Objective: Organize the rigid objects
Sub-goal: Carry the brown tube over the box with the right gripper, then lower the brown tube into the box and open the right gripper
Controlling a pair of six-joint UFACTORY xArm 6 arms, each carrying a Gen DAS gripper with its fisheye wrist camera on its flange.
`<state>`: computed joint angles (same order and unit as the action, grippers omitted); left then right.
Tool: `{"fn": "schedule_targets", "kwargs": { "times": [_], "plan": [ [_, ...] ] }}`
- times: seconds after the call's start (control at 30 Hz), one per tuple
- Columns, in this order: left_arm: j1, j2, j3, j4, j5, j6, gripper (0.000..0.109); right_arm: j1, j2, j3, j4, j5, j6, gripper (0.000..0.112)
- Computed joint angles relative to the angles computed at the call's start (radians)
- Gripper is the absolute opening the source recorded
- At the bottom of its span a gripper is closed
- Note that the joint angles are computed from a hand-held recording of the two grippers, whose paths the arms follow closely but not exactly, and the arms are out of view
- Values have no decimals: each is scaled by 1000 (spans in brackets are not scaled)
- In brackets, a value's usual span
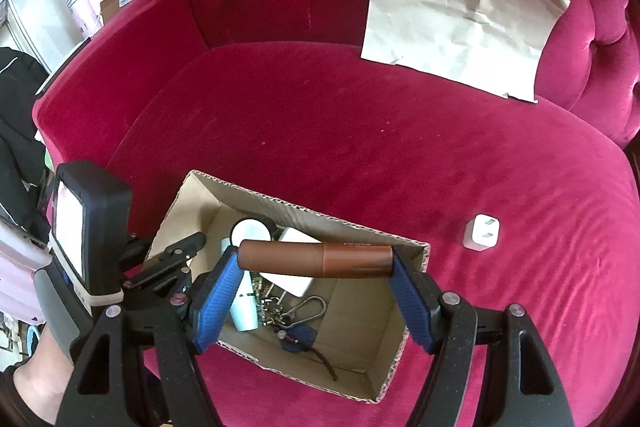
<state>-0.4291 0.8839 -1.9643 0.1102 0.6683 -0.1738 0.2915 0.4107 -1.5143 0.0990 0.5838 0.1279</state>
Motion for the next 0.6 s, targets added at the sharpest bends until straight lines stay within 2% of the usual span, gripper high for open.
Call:
{"fn": "schedule_targets", "kwargs": {
  "times": [0.6],
  "plan": [
    [0, 5, -7, -1, 3, 0, 4, 27, 96, -80, 29, 51, 2, 76]
  ]
}}
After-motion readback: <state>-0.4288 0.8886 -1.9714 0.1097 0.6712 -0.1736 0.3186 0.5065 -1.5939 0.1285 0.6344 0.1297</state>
